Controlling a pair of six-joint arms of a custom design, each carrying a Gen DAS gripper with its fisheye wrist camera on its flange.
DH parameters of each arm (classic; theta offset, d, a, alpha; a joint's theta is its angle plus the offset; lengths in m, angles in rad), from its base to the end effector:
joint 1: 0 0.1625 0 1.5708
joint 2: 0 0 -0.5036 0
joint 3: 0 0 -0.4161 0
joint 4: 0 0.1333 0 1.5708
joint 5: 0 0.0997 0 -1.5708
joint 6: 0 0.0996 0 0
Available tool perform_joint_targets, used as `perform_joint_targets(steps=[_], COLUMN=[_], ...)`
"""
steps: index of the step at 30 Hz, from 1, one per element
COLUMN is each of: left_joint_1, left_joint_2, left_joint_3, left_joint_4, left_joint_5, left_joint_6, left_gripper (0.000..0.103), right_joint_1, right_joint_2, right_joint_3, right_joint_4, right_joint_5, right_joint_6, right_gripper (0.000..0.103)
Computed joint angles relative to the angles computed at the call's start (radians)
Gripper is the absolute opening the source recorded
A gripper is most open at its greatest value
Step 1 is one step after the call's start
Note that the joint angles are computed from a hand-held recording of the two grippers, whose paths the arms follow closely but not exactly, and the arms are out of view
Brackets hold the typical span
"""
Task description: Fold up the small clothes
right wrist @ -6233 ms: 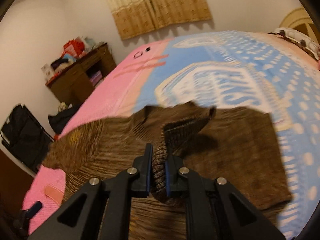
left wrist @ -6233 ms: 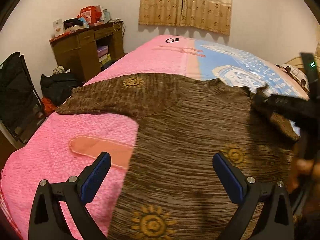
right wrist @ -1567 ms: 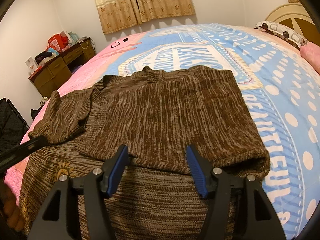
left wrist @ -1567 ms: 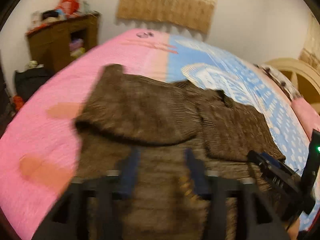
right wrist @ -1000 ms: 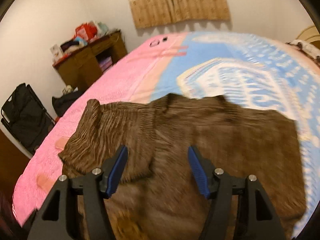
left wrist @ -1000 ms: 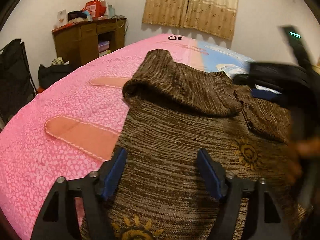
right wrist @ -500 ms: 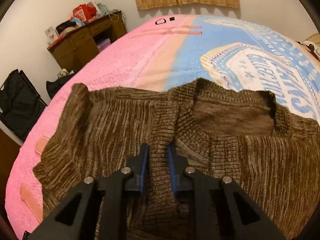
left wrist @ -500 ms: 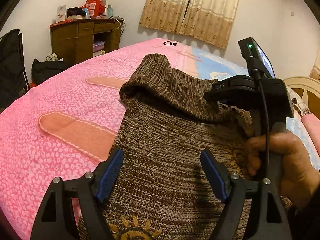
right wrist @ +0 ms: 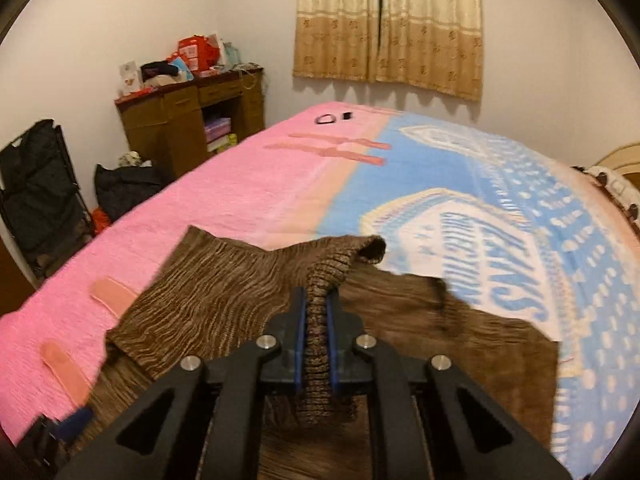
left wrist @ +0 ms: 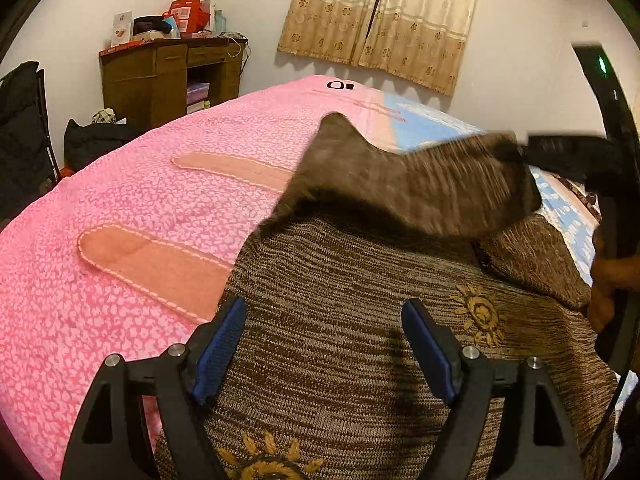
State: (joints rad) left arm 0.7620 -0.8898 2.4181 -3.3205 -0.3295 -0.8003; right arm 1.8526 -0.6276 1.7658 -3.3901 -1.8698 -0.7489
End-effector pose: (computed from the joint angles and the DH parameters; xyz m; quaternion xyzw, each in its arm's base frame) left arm -0.1606 -0.4677 0.1285 -0.0608 0.8088 -0.4788 0.3361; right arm 0.2999 -0.6622 0.0693 0.4161 -0.8355 0.2888 0.2130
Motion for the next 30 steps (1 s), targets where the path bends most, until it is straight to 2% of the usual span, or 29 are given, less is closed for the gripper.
perform_joint_targets(steps=[2, 6, 9, 12, 15, 16, 17, 19, 21, 22, 24, 27, 29, 30], left_joint_1=[0.001, 0.004, 0.004, 0.005, 0.006, 0.007, 0.007, 0.007, 0.008, 0.009, 0.009, 0.007, 0.006, 0.006], left_joint_2=[0.0, 0.002, 0.004, 0.001, 0.001, 0.001, 0.002, 0.0, 0.001, -0.001, -0.001, -0.005, -0.01, -0.011], left_joint_3=[-0.003, -0.007, -0.008, -0.011, -0.011, -0.011, -0.009, -0.009, -0.012, -0.011, -0.013, -0.02, -0.024, -0.024], left_joint_4=[0.007, 0.007, 0.005, 0.023, 0.02, 0.014, 0.004, 0.012, 0.019, 0.02, 0.032, 0.085, 0.123, 0.131], left_joint_5=[0.001, 0.001, 0.001, 0.002, 0.001, 0.0, -0.001, -0.001, 0.001, 0.001, 0.002, 0.007, 0.009, 0.009], left_joint_6=[-0.002, 0.002, 0.003, -0.003, 0.001, 0.005, 0.01, 0.007, 0.004, 0.005, -0.002, -0.032, -0.052, -0.055], left_gripper=[0.081, 0.081, 0.081, 0.082, 0.082, 0.082, 0.082, 0.082, 0.082, 0.083, 0.083, 0.083, 0.083, 0.084], right_joint_1=[-0.018, -0.053, -0.064, -0.077, -0.08, -0.089, -0.096, -0.107, -0.118, -0.123, -0.125, -0.111, -0.11, -0.117], right_joint_2=[0.001, 0.003, 0.022, 0.01, 0.017, 0.013, 0.006, -0.014, -0.047, -0.067, -0.095, -0.08, -0.049, -0.056], right_joint_3=[-0.01, -0.043, -0.058, -0.045, -0.073, -0.074, -0.066, -0.039, 0.005, 0.027, 0.068, 0.09, 0.075, 0.072], right_joint_4=[0.017, 0.122, 0.127, 0.131, 0.209, 0.207, 0.185, 0.089, 0.017, 0.02, 0.068, 0.106, 0.128, 0.138], right_joint_5=[-0.017, -0.024, -0.067, -0.043, -0.088, -0.087, -0.077, -0.069, -0.025, 0.006, 0.052, 0.021, -0.032, -0.01], right_joint_6=[0.018, 0.099, 0.099, 0.119, 0.122, 0.136, 0.148, 0.19, 0.227, 0.231, 0.203, 0.122, 0.119, 0.135], right_gripper=[0.012, 0.012, 0.012, 0.013, 0.027, 0.035, 0.037, 0.037, 0.032, 0.023, 0.021, 0.021, 0.021, 0.021])
